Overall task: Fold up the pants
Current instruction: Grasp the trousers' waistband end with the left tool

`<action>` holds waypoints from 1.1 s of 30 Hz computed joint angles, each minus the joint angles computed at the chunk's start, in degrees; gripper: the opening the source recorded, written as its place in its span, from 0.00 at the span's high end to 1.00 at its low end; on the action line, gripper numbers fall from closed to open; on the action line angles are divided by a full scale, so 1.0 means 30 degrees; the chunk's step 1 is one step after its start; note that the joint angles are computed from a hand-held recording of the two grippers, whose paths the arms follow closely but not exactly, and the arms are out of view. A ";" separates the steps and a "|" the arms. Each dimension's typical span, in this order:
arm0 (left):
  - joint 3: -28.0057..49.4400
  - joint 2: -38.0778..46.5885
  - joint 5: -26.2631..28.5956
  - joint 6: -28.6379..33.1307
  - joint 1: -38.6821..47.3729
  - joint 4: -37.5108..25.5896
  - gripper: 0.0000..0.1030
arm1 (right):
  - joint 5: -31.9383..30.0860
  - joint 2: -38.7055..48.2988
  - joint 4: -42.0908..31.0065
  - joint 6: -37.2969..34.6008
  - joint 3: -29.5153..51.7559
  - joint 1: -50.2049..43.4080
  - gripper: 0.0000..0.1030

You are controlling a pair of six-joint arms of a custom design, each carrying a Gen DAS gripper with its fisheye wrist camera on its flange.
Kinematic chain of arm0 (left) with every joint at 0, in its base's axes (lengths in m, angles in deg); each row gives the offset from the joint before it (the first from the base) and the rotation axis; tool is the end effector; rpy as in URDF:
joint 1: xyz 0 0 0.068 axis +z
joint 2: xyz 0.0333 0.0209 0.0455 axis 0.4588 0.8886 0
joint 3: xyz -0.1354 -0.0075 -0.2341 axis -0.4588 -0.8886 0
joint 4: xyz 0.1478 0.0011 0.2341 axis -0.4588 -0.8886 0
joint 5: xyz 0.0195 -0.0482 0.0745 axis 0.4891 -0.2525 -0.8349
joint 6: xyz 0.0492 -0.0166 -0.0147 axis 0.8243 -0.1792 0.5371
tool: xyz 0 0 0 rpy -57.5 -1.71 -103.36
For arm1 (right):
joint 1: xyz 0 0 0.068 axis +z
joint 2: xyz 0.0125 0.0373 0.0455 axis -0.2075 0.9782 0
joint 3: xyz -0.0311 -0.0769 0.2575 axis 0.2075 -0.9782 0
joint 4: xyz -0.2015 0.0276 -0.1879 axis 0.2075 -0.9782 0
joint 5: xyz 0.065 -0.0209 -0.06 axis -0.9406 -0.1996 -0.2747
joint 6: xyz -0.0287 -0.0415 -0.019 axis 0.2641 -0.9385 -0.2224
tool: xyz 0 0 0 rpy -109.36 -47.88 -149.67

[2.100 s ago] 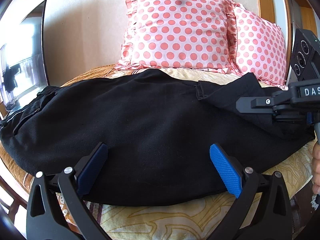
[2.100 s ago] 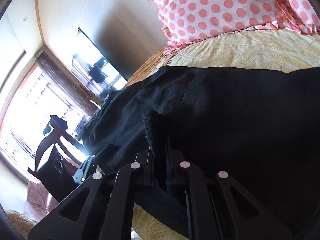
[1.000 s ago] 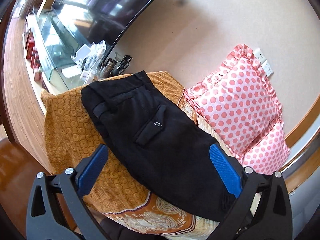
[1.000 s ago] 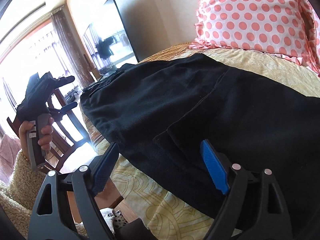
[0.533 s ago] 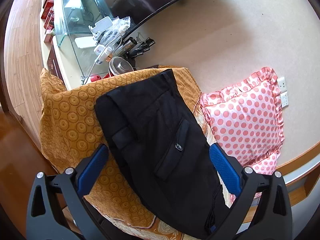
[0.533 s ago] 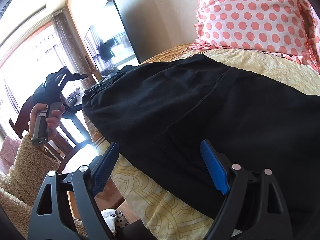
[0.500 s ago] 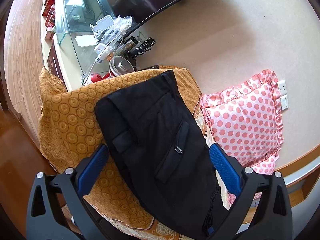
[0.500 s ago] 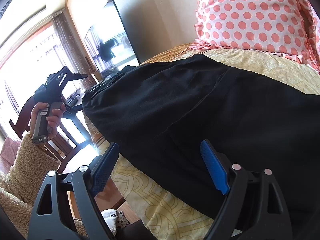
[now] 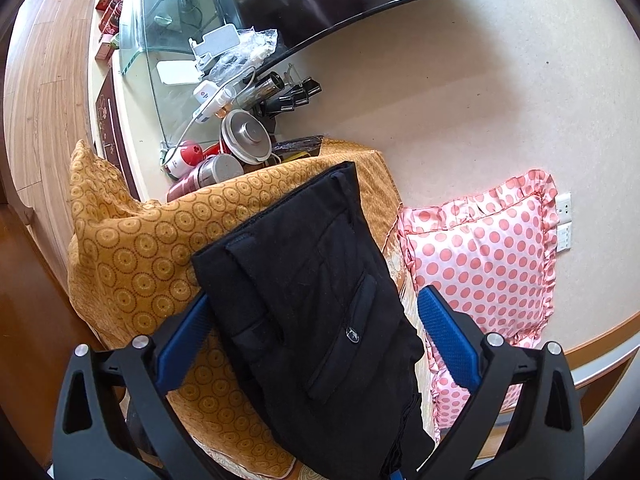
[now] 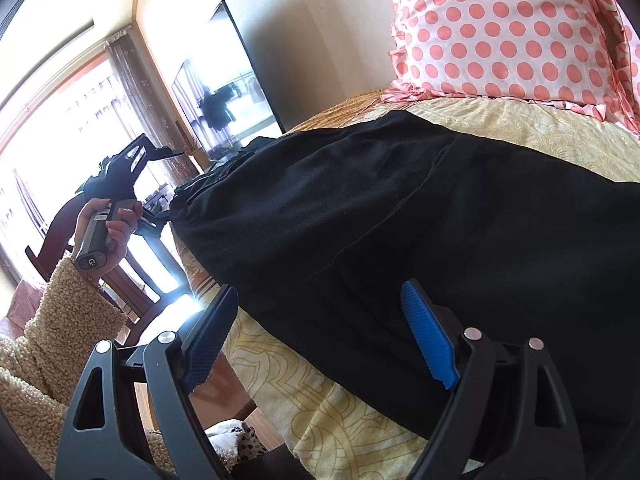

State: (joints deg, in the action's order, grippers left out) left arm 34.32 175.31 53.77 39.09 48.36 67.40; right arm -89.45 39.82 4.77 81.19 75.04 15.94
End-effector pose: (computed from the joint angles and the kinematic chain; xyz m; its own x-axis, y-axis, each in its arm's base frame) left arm 0.2324 0.0643 0.0270 -0.5675 -0.7864 -0.2439 -0.2830 0.4645 -0.8391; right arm 0.1653 0.0965 0.0162 -0.6407 -0.0485 -0.7663 -0.4665 0.8173 0.3383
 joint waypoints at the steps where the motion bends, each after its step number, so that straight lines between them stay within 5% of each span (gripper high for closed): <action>1: 0.0092 0.0008 0.0093 0.0178 0.0010 -0.0133 0.03 | -0.0017 0.0128 0.0225 0.0018 -0.0049 0.0011 0.17; 5: 0.0240 -0.0259 0.0718 0.1967 0.0002 -0.1092 0.05 | -0.0081 0.0481 0.0756 0.0024 -0.0098 0.0040 0.16; 9: -0.0933 0.1279 0.2496 0.1838 0.0597 0.3941 0.07 | 0.0081 0.0462 0.0678 -0.0034 -0.0025 0.0222 0.14; 11: -0.1261 0.1294 0.2457 0.1817 0.0833 0.4761 0.11 | 0.0214 0.0355 0.0517 -0.0106 0.0011 0.0370 0.13; 15: -0.0382 0.0799 0.1549 0.1956 0.0892 0.1468 0.13 | 0.0094 0.0241 0.0365 -0.0128 0.0010 0.0241 0.13; 20: -0.0525 0.0622 0.0441 0.1526 0.0656 0.1592 0.14 | -0.0031 0.0258 0.0370 -0.0130 0.0000 0.0107 0.13; 24: -0.0859 -0.1067 -0.2142 0.1296 -0.0361 0.0011 0.10 | -0.0269 0.0439 0.0647 -0.0137 -0.0045 -0.0073 0.13; 28: -0.0171 -0.1174 -0.1777 0.1606 -0.1033 -0.1075 0.05 | -0.0333 0.0813 0.1095 -0.0253 -0.0037 -0.0149 0.13; 33: -0.0730 0.1595 0.1005 -0.0380 -0.0425 0.4278 0.12 | -0.0620 0.1171 0.1587 -0.0346 -0.0098 -0.0372 0.13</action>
State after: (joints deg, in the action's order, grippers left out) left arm 32.13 180.09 56.78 37.95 47.09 80.23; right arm -91.31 43.33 9.53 80.15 74.75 14.82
